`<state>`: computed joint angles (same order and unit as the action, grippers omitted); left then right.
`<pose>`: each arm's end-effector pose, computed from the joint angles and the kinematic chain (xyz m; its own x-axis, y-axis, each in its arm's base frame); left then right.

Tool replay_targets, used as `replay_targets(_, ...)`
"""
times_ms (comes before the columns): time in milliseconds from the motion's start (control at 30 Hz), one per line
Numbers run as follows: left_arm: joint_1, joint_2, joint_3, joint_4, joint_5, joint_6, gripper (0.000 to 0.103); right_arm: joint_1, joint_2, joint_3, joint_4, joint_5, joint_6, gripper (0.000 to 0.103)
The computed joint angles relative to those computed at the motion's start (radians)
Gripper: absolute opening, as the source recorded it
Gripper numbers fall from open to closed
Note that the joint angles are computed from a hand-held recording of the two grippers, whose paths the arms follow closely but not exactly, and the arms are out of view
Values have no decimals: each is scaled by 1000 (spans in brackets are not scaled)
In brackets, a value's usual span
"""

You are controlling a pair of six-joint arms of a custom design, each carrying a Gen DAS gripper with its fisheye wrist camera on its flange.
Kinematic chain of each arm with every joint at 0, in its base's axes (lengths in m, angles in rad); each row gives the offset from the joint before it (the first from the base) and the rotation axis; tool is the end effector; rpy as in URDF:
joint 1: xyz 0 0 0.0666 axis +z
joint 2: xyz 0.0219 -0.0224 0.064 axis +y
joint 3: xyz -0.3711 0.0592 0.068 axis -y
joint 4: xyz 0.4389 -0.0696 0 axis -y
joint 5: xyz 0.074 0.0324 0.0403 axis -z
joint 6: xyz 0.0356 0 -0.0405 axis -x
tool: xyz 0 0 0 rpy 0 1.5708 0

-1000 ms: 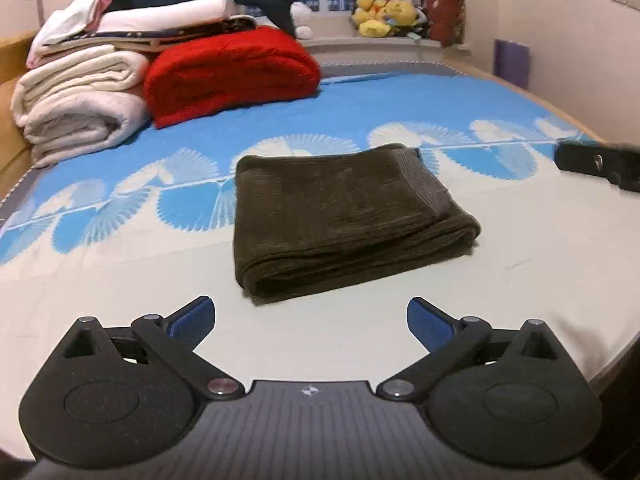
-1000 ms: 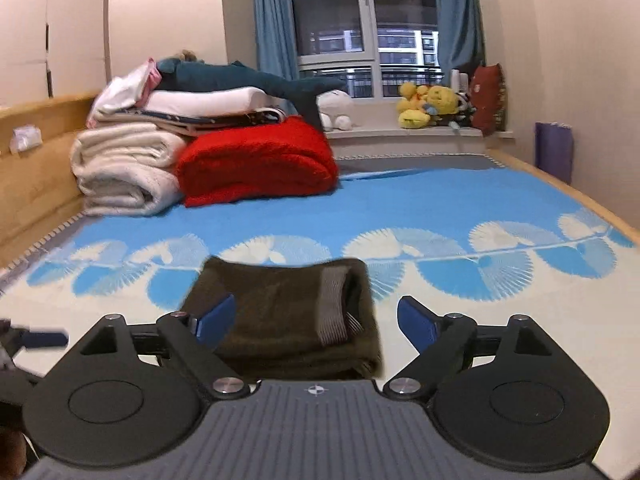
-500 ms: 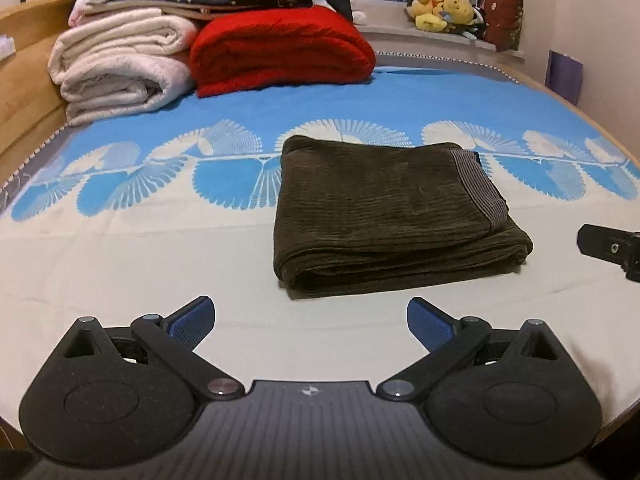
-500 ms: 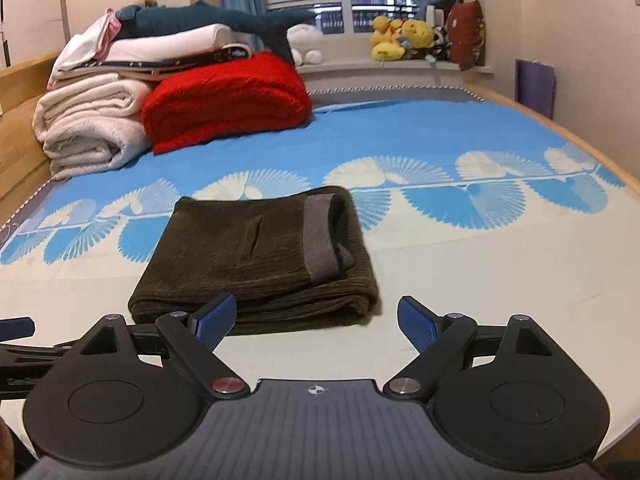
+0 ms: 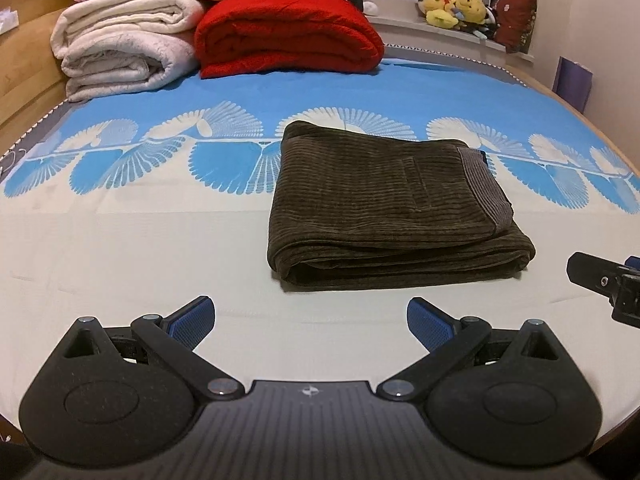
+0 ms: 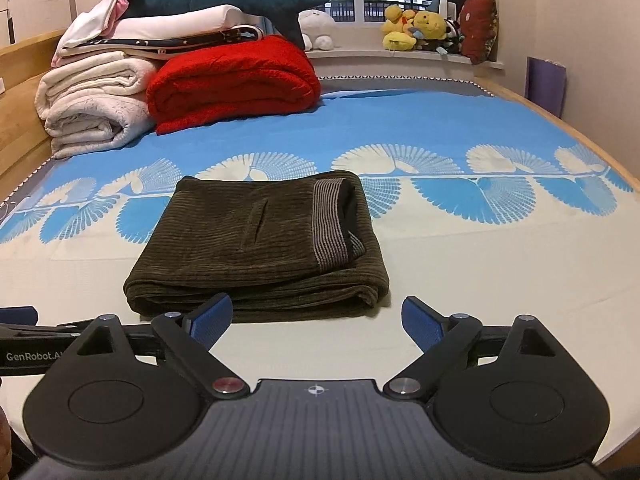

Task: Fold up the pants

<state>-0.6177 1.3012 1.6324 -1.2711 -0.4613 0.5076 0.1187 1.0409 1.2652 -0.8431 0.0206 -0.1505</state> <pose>0.3888 -0.2573 0.5635 -0.7233 -0.0201 -0.6902 -0.0538 0.9982 0.0274 0.4073 0.0474 0.5191 -0.5847 0.0812 -0.8072 -0.0142 0.9938 0.1103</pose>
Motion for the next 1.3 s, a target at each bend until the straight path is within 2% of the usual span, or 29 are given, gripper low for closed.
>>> replay_targets(1300,-9,-3,-4,21,2,-24,103,-7,-5,-2,-5,-15,13,93)
